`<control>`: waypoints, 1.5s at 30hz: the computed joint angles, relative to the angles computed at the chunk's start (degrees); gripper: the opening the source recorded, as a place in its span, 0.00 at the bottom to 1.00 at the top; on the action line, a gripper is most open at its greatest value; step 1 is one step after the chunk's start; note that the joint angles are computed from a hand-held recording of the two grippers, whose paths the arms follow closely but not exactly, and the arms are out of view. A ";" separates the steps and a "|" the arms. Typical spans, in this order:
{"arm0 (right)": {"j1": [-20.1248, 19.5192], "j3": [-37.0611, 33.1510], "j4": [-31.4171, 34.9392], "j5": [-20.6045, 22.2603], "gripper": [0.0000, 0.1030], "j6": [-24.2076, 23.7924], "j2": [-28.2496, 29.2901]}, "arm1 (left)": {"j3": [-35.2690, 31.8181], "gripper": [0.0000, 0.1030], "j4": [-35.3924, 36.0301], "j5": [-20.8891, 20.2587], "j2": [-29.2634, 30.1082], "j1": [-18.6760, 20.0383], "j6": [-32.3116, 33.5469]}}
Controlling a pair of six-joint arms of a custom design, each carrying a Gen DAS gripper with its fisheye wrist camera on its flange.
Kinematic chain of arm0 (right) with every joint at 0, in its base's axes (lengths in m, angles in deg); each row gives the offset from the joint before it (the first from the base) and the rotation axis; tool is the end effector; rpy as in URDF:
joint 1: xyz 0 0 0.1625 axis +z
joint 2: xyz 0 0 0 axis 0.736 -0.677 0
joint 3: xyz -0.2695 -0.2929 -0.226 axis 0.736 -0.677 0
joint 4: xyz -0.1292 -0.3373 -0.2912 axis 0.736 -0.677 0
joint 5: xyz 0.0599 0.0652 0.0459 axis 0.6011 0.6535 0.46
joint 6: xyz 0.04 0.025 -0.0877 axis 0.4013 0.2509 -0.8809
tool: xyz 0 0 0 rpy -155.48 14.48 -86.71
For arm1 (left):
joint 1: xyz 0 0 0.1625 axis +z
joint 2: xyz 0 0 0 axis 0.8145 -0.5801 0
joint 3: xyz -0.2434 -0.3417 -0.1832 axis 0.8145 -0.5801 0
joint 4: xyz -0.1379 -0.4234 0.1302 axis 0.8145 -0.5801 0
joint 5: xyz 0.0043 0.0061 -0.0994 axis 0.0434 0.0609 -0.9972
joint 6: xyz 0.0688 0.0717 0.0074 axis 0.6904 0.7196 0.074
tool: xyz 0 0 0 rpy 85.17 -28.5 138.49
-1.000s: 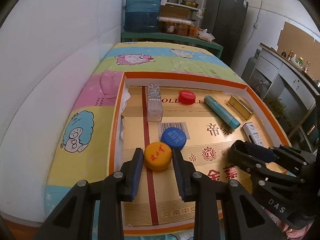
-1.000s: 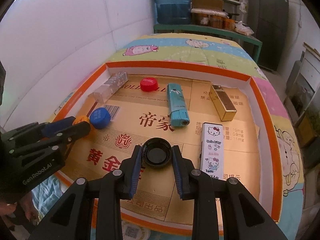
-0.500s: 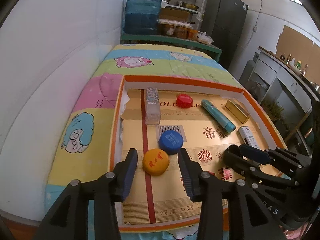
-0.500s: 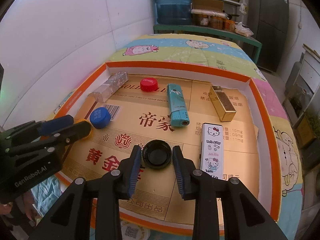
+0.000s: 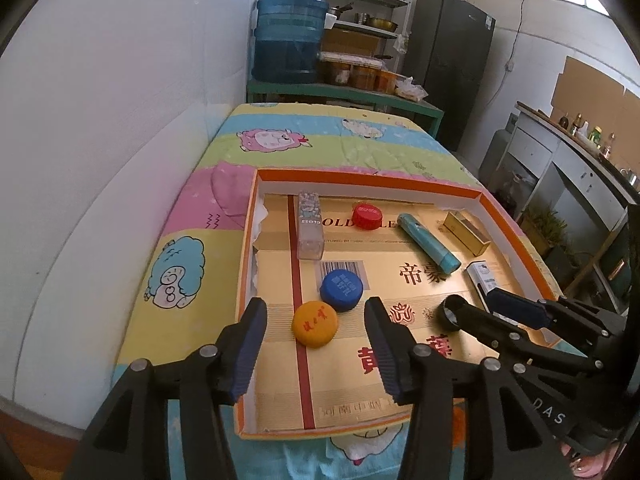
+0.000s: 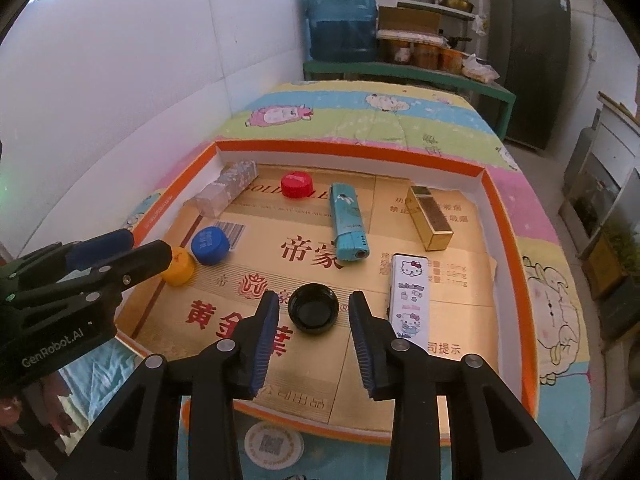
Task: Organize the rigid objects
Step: 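Open the left tool over the tray while the right tool releases the black cap, then lift both tools out of the tray toward the caps on the quilt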
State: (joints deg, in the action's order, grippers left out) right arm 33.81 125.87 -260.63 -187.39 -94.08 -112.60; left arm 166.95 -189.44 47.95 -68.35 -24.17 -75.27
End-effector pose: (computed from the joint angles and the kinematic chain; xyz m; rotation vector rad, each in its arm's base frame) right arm 0.0373 -0.4652 0.2465 0.7454 -2.4052 0.6478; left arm -0.3104 -0.4324 -0.0159 0.2882 2.3198 -0.9626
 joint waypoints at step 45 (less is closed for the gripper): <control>-0.56 10.83 4.63 0.03 0.36 -0.11 -20.38 | 7.57 0.49 10.44 1.11 -7.74 -12.54 -15.29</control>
